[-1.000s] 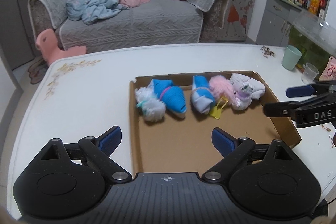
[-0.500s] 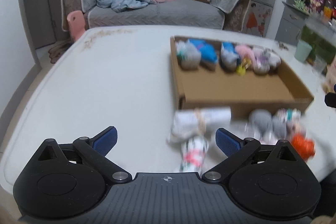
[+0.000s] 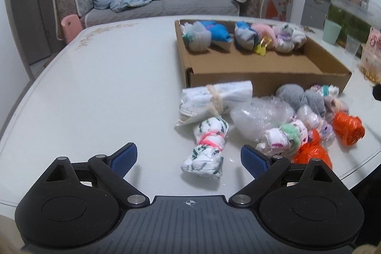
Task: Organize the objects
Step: 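Grasp the white-green patterned sock bundle with the left tool while the right tool grasps the orange wrapped ball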
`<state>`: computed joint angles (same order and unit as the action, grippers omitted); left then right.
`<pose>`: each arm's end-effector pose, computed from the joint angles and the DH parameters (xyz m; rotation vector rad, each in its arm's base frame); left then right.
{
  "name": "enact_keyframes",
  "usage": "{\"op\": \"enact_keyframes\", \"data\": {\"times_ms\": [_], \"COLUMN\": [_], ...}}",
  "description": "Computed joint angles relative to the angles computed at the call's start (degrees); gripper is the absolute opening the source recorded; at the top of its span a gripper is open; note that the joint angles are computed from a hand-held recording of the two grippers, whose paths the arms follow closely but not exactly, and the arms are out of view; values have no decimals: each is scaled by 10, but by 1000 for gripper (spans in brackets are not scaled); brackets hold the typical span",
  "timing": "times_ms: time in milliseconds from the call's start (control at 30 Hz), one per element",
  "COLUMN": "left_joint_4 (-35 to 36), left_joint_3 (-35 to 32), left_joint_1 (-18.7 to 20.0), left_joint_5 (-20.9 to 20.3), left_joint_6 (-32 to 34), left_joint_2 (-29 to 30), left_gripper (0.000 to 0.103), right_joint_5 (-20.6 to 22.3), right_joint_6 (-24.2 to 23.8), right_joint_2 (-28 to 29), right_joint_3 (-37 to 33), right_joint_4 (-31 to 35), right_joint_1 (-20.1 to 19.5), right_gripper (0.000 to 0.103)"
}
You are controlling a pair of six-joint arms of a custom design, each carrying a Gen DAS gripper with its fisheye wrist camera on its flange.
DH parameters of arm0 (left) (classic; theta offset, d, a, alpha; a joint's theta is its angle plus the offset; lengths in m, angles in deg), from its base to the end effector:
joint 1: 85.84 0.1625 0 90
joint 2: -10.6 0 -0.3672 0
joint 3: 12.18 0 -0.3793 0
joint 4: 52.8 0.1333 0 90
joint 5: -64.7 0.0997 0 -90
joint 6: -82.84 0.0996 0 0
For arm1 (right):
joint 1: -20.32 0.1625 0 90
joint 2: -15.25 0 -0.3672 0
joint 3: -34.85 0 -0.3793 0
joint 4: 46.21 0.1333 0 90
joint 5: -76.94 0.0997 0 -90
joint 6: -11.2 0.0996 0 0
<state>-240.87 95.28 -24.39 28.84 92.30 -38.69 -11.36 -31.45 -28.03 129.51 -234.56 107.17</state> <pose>-0.0765 -0.5884 0.1378 0.3224 2.1587 -0.9500 0.1006 -0.6514 0.1228 0.9101 -2.4844 1.0743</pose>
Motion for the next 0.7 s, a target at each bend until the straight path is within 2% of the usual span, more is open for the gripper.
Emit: {"op": "enact_keyframes", "data": {"times_ms": [67, 100, 200, 267, 400, 467, 533, 567, 633, 700], "left_joint_4": [9, 14, 26, 26, 20, 13, 7, 8, 9, 4], "left_joint_3": [-2, -4, -15, -19, -23, -20, -15, -14, -10, -7], "left_joint_1": [3, 4, 8, 10, 12, 11, 9, 8, 4, 1], "left_joint_5": [-10, -13, -17, -21, -25, -28, -32, -32, -29, -26], "left_joint_6": [0, -1, 1, 3, 14, 18, 21, 19, 12, 15], "left_joint_2": [1, 2, 8, 11, 14, 14, 12, 12, 10, 11], "left_gripper": [91, 91, 82, 81, 78, 70, 54, 51, 40, 36], "right_joint_5": [-12, -18, -64, -77, -76, -75, -64, -61, -58, -54], "right_joint_6": [45, 49, -6, -16, -46, -57, -70, -70, -71, -80], "right_joint_2": [-1, 6, 41, 51, 57, 55, 45, 41, 37, 26], "right_joint_3": [-26, -35, -49, -58, -50, -42, -26, -21, -16, 9], "right_joint_4": [86, 96, 54, 70, 45, 33, 27, 27, 23, 6], "right_joint_1": [-4, -4, 6, 8, 8, 8, 0, -1, -3, -7], "right_gripper": [102, 102, 96, 77, 74, 64, 49, 44, 43, 42]}}
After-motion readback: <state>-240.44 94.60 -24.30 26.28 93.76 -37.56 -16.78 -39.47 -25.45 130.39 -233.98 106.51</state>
